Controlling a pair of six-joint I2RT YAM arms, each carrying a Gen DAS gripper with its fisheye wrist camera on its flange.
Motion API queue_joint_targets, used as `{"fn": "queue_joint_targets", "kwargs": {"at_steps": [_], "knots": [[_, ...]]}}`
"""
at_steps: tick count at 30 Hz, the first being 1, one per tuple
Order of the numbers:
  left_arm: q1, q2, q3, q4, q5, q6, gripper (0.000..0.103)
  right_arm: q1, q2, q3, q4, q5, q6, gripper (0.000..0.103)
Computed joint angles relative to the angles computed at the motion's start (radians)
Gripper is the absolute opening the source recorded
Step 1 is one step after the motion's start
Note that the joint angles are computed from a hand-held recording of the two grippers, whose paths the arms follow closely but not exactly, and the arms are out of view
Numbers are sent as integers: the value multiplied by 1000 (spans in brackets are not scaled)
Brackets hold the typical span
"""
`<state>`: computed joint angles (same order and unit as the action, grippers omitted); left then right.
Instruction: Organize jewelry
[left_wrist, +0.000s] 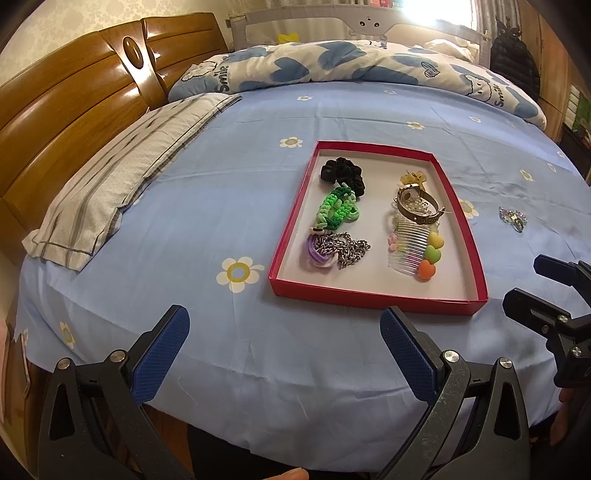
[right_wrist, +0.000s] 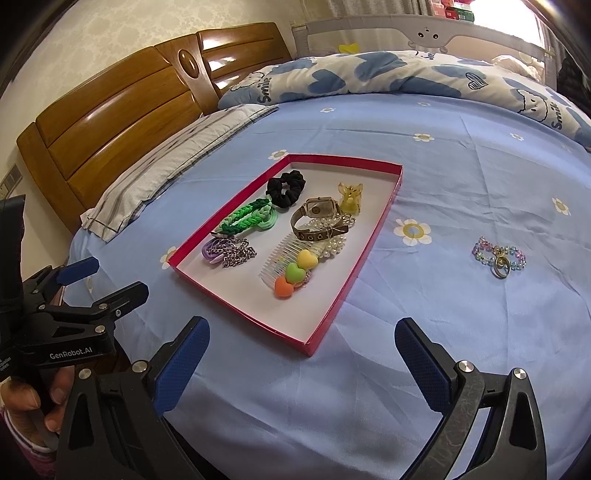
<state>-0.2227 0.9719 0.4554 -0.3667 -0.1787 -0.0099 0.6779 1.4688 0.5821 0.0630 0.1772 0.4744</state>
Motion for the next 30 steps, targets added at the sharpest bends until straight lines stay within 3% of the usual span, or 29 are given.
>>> {"fn": "queue_joint_targets", "kwargs": {"at_steps": [30], "knots": [[2,24,-3,23,-6,6,103,0,-2,15,-8,2,-7,101]]}}
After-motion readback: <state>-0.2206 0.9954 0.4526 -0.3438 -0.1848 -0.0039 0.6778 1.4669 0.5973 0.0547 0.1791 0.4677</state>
